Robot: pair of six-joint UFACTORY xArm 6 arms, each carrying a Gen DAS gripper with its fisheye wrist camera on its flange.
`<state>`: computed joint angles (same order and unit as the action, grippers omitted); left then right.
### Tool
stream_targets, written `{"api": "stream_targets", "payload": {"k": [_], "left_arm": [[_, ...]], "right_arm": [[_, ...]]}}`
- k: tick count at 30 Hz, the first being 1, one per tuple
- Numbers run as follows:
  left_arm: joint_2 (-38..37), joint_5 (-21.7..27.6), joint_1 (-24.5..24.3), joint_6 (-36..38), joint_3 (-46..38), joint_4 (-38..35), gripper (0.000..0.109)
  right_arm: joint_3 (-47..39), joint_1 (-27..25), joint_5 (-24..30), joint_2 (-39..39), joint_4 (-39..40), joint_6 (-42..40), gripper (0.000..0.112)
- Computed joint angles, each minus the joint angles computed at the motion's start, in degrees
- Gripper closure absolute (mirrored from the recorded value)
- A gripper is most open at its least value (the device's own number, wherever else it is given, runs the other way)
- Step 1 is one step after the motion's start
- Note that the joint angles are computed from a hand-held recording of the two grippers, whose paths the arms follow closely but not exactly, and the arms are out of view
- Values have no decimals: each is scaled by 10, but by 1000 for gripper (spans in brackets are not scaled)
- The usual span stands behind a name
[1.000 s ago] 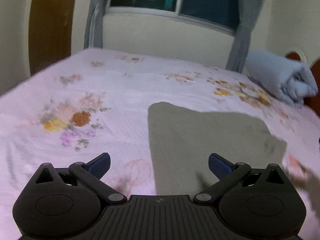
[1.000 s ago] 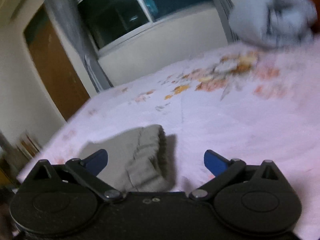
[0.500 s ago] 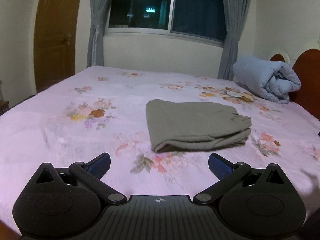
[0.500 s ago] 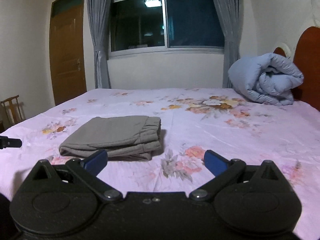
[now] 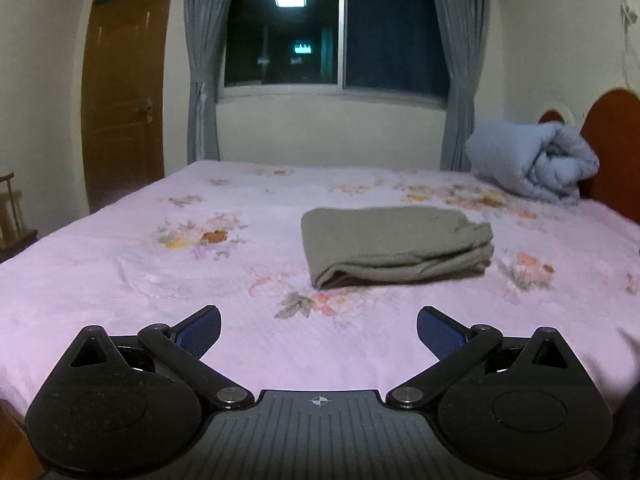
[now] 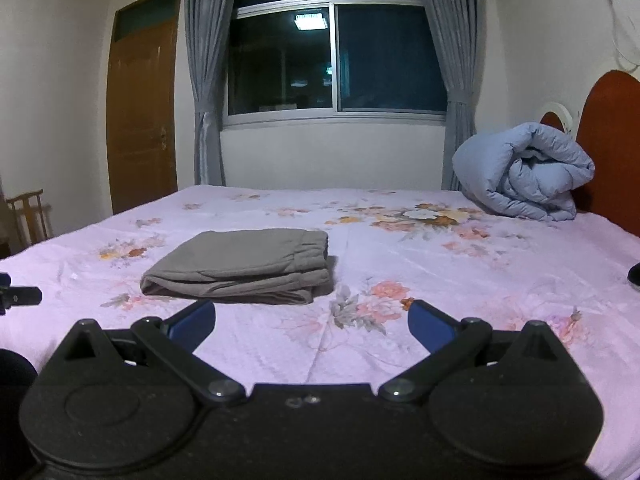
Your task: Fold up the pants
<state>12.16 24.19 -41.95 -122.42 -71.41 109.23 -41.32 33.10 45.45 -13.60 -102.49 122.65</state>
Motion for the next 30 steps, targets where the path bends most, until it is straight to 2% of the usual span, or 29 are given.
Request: {"api": "stream_targets", "payload": {"k": [4,30], "left_arm": [[1,-4,3,-32,-1,21,6],[17,-7,1,-26,-16,14,6]], "right_arm": [[-7,1,0,10,0,-7,15],[-4,-9,-11,9,-1,5,15]]}}
